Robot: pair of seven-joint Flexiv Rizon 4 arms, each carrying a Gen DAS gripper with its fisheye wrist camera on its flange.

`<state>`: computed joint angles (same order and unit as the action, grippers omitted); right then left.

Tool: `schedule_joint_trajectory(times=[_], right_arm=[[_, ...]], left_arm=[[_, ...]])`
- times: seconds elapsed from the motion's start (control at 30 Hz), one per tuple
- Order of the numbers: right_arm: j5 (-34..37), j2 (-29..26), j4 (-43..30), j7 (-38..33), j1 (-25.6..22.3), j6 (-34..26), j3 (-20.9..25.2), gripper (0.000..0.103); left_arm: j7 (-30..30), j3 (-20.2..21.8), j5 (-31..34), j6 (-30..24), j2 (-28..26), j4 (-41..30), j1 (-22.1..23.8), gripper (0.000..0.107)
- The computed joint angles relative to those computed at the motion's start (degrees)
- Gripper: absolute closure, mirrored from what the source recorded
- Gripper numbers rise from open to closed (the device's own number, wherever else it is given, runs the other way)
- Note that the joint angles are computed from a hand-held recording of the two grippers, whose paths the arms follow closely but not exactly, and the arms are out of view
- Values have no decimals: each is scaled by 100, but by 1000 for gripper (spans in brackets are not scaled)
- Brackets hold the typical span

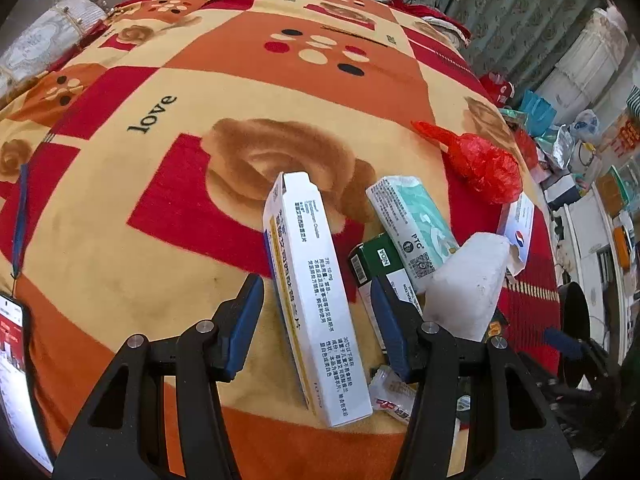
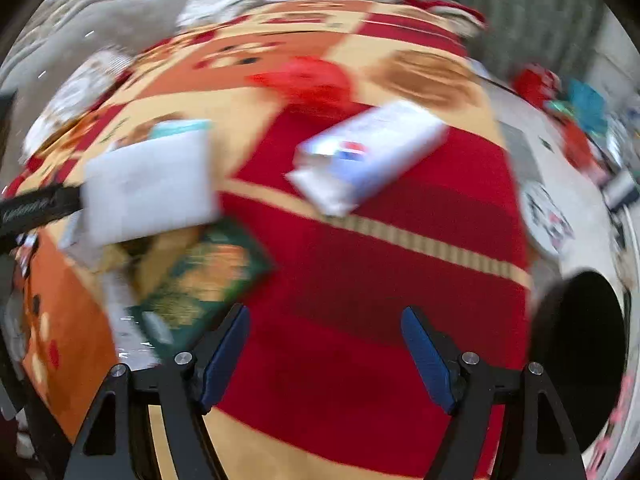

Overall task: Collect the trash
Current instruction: 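Grasp the white medicine box with the left gripper while the right grasps the green cracker packet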

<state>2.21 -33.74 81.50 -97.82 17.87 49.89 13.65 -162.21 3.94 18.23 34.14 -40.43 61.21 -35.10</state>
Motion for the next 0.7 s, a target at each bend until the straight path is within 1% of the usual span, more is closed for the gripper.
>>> schedule_joint_trajectory(times=[0.03, 0.07, 0.1, 0.13, 0.2, 0.27, 0.37, 0.43, 0.53, 0.6, 0.63, 0.67, 0.7], right_arm=[[402, -43, -185, -173, -229, -199, 274, 27], [652, -62, -291, -290, -331, -321, 413, 27], [868, -62, -348, -406, -371, -382, 527, 27], [939, -49, -341, -462, -312, -343, 533, 27], [852, -24, -235, -380, -34, -62, 406, 27], [647, -105, -205, -75, 273, 200, 226, 27], [332, -231, -200, 235, 529, 337, 85, 27], [-18, -176, 24, 223, 643, 567, -19, 27], [-335, -37, 297, 51, 539, 636, -62, 27], [-653, 52, 502, 186, 501, 684, -250, 27], [-463, 36, 415, 82, 316, 547, -115, 27], [-85, -17, 226, -117, 37, 349, 147, 27], [85, -42, 141, -206, -82, 295, 259, 27]], left_arm=[[0, -3, -4, -9, -5, -3, 0, 53], [2, -8, -13, -17, -11, -6, 3, 53], [5, -15, -24, -15, -14, -4, 8, 53], [6, -13, -27, -25, -12, -3, 7, 53], [-12, -3, -20, -43, 0, -2, -2, 53], [-39, 7, -4, -42, 25, 12, -10, 53], [-70, 15, 35, -45, 47, 14, -27, 53], [-55, -9, 30, -2, 51, 27, -14, 53], [16, -35, 16, 35, 37, 25, -4, 53], [62, -44, 2, 54, 14, 11, 3, 53], [86, -46, -9, 48, -10, -13, 8, 53], [110, -42, -17, 37, -38, -39, 15, 53], [113, -36, -31, 27, -54, -44, 20, 53]])
